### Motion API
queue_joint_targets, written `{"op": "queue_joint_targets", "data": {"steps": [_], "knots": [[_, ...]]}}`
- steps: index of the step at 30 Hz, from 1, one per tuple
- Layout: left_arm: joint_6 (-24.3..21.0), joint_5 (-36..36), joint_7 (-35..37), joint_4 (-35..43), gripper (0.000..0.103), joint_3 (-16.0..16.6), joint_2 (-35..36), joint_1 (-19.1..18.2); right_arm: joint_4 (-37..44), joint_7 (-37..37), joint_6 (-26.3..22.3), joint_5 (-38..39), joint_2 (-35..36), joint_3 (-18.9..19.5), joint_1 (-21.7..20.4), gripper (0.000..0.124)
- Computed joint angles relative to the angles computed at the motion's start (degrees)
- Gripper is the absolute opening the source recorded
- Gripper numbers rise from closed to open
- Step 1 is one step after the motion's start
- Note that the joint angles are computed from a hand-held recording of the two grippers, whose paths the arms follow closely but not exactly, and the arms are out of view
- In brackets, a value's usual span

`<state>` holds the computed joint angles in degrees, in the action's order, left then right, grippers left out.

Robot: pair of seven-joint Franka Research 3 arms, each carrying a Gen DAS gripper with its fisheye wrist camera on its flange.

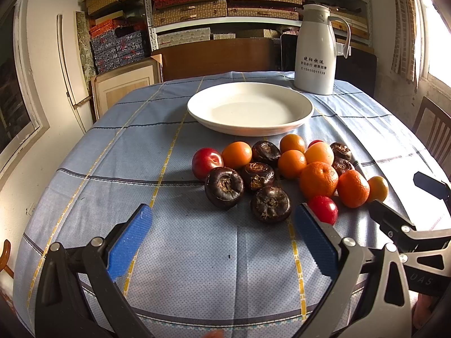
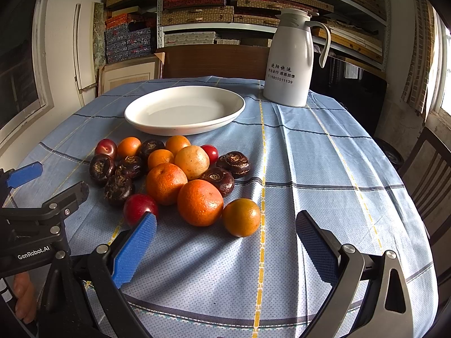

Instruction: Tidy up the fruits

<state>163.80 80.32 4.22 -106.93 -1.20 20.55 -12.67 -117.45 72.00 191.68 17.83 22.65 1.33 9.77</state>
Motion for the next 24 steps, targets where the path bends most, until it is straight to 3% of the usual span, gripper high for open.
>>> {"op": "queue_joint_targets", "data": {"steps": [24], "knots": [[0.17,-0.58,0.29,0.0,0.099,0.15,0.3,-0.13,-0.21,-0.27,0.03,0.4,-0.22,-0.33,0.49,0.1]]}}
